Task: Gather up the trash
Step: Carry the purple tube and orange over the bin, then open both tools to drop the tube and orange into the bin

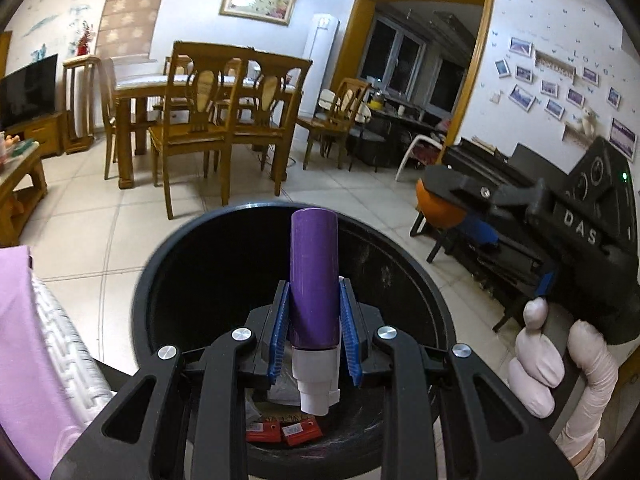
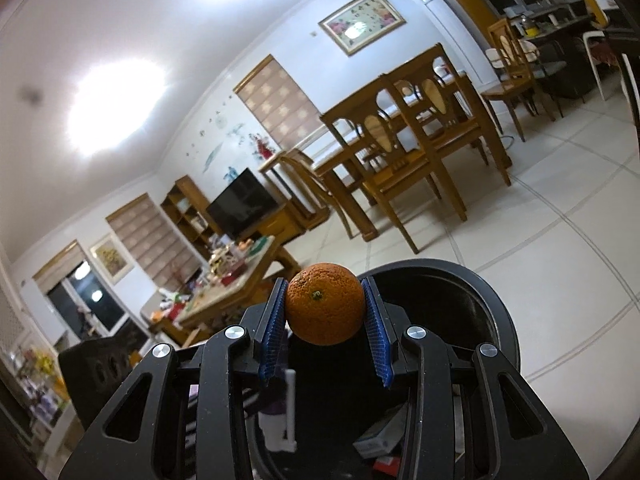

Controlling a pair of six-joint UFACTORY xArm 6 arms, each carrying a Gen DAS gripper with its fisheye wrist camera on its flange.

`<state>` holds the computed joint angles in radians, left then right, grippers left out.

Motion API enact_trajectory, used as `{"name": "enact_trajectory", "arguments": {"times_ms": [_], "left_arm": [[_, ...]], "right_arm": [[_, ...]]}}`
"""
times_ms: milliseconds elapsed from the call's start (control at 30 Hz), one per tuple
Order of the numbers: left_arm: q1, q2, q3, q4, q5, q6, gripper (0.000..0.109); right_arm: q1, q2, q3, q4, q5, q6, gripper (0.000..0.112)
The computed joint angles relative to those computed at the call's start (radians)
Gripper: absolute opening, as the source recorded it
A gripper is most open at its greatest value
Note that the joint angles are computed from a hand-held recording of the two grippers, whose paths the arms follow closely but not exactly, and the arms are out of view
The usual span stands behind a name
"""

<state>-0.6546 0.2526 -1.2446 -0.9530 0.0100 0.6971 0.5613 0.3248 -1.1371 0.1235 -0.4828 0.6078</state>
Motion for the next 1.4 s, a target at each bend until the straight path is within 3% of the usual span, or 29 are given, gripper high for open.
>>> {"name": "enact_trajectory", "arguments": {"times_ms": [267, 367, 500, 867, 1400], "left_arm": [[-0.001, -0.006, 0.032, 0.053, 0.001, -0.048, 0.025], [-0.004, -0.001, 0.040, 0.186, -0.011, -0.154, 0.025], [-0.004, -0.001, 0.044, 0.226, -0.016, -0.185, 0.025], [-0.006, 0.000, 0.046, 0.219, -0.022, -0.177, 0.025], [-0.003, 0.001, 0.046, 0.219, -0.023, -0.173, 0.025]], "right_arm": [[0.006, 0.078, -0.072, 0.021, 0.019, -0.016, 0.038], [0.018, 0.095, -0.093, 0.044, 0.034, -0.034, 0.038], [0.012, 0.119, -0.116, 0.031, 0.044, -0.027, 0.038], [0.025, 0.153, -0.145, 0.060, 0.053, -0.059, 0.038], [0.007, 0.197, -0.167, -0.030, 0.053, 0.017, 0.039]]}}
